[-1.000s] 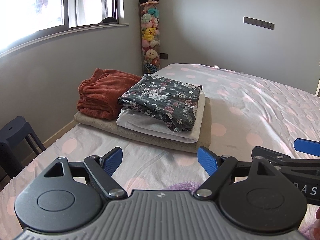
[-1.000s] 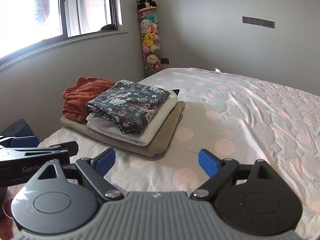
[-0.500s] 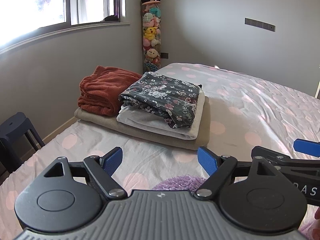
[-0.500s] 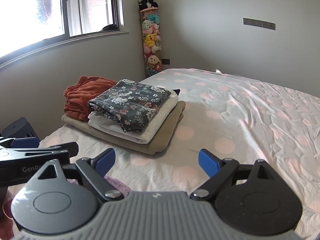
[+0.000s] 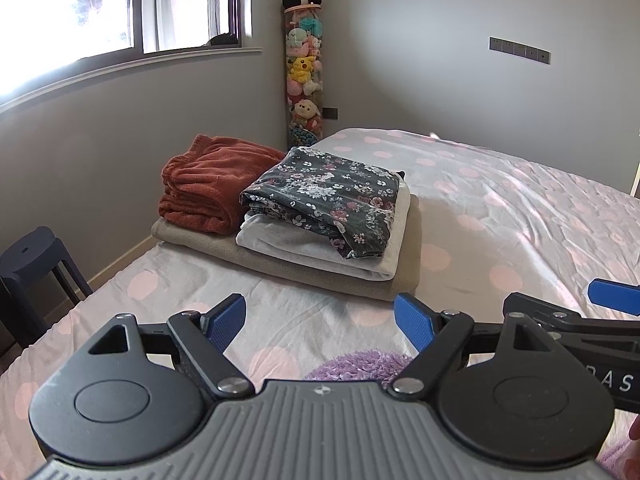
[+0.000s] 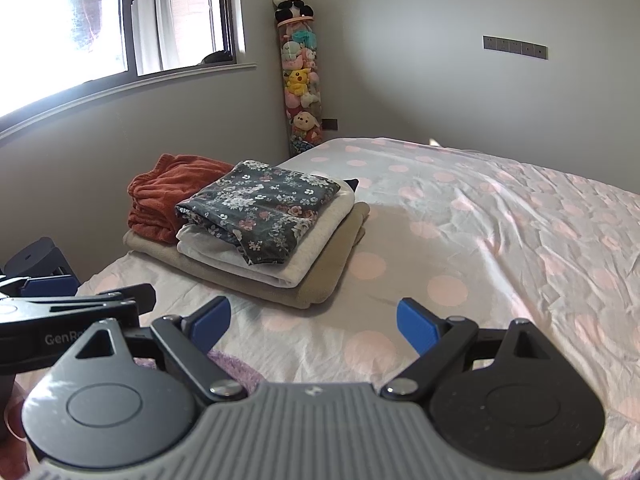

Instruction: Fold clothes

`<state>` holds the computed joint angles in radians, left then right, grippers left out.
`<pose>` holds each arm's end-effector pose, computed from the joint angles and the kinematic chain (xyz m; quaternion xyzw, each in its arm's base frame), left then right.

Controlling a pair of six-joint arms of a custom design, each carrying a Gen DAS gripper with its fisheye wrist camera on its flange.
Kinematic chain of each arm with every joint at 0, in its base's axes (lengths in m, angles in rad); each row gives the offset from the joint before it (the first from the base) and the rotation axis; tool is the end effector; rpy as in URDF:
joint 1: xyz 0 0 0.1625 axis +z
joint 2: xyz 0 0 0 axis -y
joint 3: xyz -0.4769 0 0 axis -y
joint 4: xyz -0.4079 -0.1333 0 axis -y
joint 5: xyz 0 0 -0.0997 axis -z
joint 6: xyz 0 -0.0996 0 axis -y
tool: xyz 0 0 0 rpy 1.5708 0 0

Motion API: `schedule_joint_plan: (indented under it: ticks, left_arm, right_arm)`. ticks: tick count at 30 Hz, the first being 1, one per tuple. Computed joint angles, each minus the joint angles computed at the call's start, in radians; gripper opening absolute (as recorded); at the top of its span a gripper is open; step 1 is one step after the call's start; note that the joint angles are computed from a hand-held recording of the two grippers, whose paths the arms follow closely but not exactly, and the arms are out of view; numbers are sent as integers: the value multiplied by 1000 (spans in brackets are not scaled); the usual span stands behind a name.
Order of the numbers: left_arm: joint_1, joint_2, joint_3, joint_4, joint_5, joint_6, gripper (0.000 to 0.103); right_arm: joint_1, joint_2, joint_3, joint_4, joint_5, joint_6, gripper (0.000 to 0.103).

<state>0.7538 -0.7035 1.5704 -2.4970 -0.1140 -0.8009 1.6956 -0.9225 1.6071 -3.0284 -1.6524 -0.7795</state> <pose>-0.3717 -0.6675 0.1546 -0.0137 0.7460 -0.4967 0.4433 0.2169 -0.7233 0.2833 0.3905 -0.8392 0.3445 0.1569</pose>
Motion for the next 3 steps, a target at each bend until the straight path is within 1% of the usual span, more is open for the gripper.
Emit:
schedule_joint_plan:
  ticks: [3]
  left_arm:
    - [0, 3, 6, -36, 3, 27, 81]
  right_arm:
    - [2, 1, -1, 4, -3, 0, 91]
